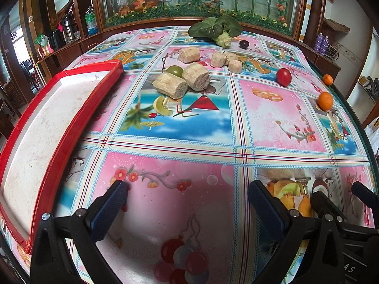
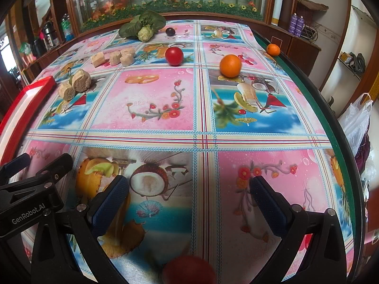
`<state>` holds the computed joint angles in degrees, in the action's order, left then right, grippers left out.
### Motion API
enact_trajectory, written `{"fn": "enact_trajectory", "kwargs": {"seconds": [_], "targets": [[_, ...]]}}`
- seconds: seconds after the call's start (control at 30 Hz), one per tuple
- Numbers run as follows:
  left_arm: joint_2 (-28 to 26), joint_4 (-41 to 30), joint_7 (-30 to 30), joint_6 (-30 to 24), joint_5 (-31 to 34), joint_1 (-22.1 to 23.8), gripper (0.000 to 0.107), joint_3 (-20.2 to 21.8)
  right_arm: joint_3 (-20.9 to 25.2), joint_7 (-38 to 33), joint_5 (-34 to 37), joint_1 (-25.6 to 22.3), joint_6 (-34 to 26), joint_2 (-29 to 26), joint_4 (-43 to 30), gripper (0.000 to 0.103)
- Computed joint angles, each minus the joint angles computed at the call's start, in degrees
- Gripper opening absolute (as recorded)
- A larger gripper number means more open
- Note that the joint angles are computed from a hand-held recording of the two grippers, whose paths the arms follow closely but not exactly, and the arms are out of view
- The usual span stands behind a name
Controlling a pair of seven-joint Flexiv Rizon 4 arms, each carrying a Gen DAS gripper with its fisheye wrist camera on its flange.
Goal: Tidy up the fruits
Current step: 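Move the right gripper toward the red tomato on the tablecloth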
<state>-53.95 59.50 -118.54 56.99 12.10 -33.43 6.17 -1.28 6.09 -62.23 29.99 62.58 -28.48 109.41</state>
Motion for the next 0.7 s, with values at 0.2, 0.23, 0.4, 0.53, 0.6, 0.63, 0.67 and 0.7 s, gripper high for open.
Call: {"fn": "enact_trajectory", "kwargs": {"seconds": [0.2,0.23,0.4,0.53,0.6,0.63,0.67,0.7], "targets": [[0.0,0.0,0.0,0.0,0.0,0.0,0.103,-0.1,0.0,0.1,-0.1,0.0,0.0,0.0,0.0,0.103],[0.0,0.0,0.0,0.0,0.0,0.0,0.103,-0.1,0.0,0.1,-0.1,0.0,0.0,0.0,0.0,0.103],[0.1,0.1,0.5,0.1,0.0,0.2,0.103,-0.3,1.2,-2.6,3.0,-0.3,-1.5,-0.1,-0.7,0.103],[1.0,1.6,3.0,-0.2,-0.9,1.1,0.103,-1.4,3.0,-6.5,9.5,-0.1,-3.6,0.0,-1.7,0.103],[1.9,2.7,3.5,-0.6,-1.4,1.3,0.103,-1.7,2.3,-5.6,9.4,0.9,-3.6,0.7,-1.3,0.103],[2.5,3.5,3.1,-0.2,-1.2,1.2,0.103,-1.4,1.7,-4.4,8.3,1.4,-3.3,1.2,-0.8,0.103],[3.4,4.7,2.8,0.3,-1.1,1.2,0.103,-1.2,1.5,-3.5,7.5,1.8,-3.4,1.7,-0.7,0.103],[4.3,5.9,2.8,1.0,-1.0,1.4,0.103,-1.2,1.7,-3.7,7.5,2.0,-3.9,1.9,-0.9,0.103]]}}
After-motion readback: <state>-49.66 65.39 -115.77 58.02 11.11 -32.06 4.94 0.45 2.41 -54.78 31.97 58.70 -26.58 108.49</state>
